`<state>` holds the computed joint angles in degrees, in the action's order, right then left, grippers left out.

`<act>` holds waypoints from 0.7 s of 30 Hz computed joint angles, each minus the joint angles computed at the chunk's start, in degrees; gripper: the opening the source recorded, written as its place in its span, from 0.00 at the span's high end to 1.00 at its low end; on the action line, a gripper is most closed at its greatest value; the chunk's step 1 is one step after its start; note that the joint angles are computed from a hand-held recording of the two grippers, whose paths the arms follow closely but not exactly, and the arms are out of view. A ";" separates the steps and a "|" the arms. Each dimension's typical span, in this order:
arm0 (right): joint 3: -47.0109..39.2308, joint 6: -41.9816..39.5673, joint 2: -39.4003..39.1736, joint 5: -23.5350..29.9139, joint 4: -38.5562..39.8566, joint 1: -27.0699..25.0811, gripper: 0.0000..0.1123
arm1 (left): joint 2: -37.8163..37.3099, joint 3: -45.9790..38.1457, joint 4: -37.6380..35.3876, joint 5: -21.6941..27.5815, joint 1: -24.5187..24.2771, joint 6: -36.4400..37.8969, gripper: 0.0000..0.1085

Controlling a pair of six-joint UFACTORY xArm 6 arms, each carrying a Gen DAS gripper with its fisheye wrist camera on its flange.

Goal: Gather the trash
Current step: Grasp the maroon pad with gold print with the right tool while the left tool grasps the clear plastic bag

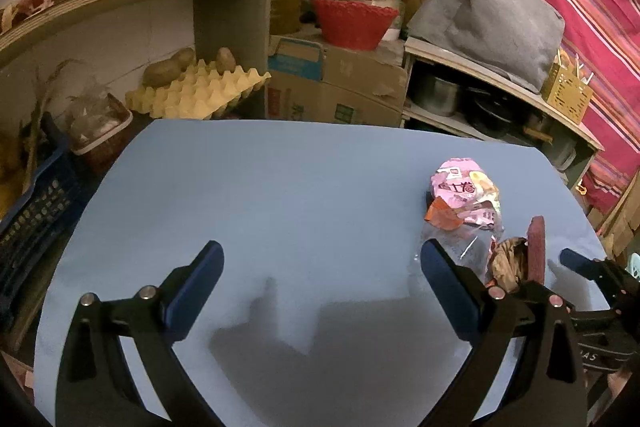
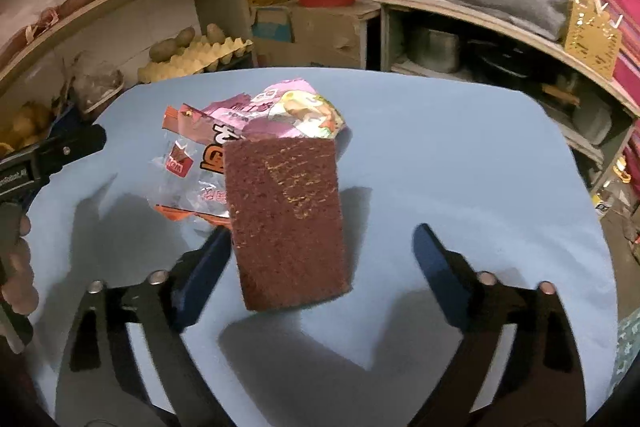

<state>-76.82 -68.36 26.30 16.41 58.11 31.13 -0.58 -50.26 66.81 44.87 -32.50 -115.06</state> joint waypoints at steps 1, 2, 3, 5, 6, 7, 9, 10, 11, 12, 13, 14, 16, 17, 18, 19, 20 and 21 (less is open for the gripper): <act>-0.70 0.79 0.42 1.47 -0.71 -0.34 0.27 | 0.29 -0.35 0.07 -0.29 0.19 0.21 0.11; -1.09 1.21 0.65 2.15 -1.03 -0.44 0.30 | 0.64 -0.74 0.27 -0.77 0.45 0.42 0.11; -1.71 1.59 0.99 3.32 -1.36 -0.67 0.34 | 0.95 -1.13 0.33 -0.96 0.52 0.54 0.11; -2.42 1.39 1.31 4.91 -1.03 -0.94 0.40 | 1.81 -2.08 0.49 -1.32 0.71 0.85 0.11; -2.94 0.98 1.48 6.01 -0.32 -1.21 0.47 | 2.12 -2.39 0.49 -1.42 0.70 0.98 0.11; -3.31 0.73 1.56 7.04 0.02 -1.49 0.50 | 2.50 -2.83 0.45 -1.70 0.82 1.31 0.11; -3.78 0.46 1.60 8.16 0.57 -1.90 0.50 | 3.36 -3.81 0.20 -1.98 0.78 2.10 0.11; -3.67 0.20 1.51 7.95 0.96 -1.92 0.50 | 3.79 -4.24 0.12 -2.02 0.66 2.55 0.11; -3.64 0.40 1.35 8.49 1.00 -2.17 0.50 | 4.29 -4.76 0.02 -2.05 0.50 2.91 0.11; -3.54 0.54 1.18 8.67 1.08 -2.41 0.50 | 4.66 -5.08 0.00 -2.03 0.18 2.98 0.11; -3.22 0.39 0.86 8.37 1.45 -2.61 0.50 | 5.11 -5.54 -0.07 -2.14 -0.02 3.21 0.11; -2.83 0.24 0.55 7.95 1.79 -2.72 0.50 | 5.61 -6.03 -0.09 -2.38 -0.15 3.51 0.11; -2.25 -0.12 -0.09 7.45 2.71 -3.28 0.50 | 6.90 -7.33 -0.13 -3.13 -0.47 4.19 0.11; -2.08 0.08 -0.39 7.37 2.98 -3.73 0.50 | 7.75 -8.22 -0.33 -3.42 -0.65 4.64 0.11; -1.92 0.53 -0.61 7.12 2.86 -4.14 0.50 | 8.41 -9.00 -0.54 -3.63 -0.70 5.13 0.11; -1.90 1.25 -0.66 6.79 2.23 -4.45 0.50 | 9.21 -9.88 -0.75 -3.99 -0.77 5.56 0.11; -2.02 1.92 -0.63 6.78 1.60 -4.75 0.50 | 10.03 -10.75 -0.91 -4.59 -0.76 5.86 0.11; -2.06 2.32 -0.67 6.63 1.42 -5.10 0.50 | 10.57 -11.31 -1.01 -4.95 -0.78 5.97 0.11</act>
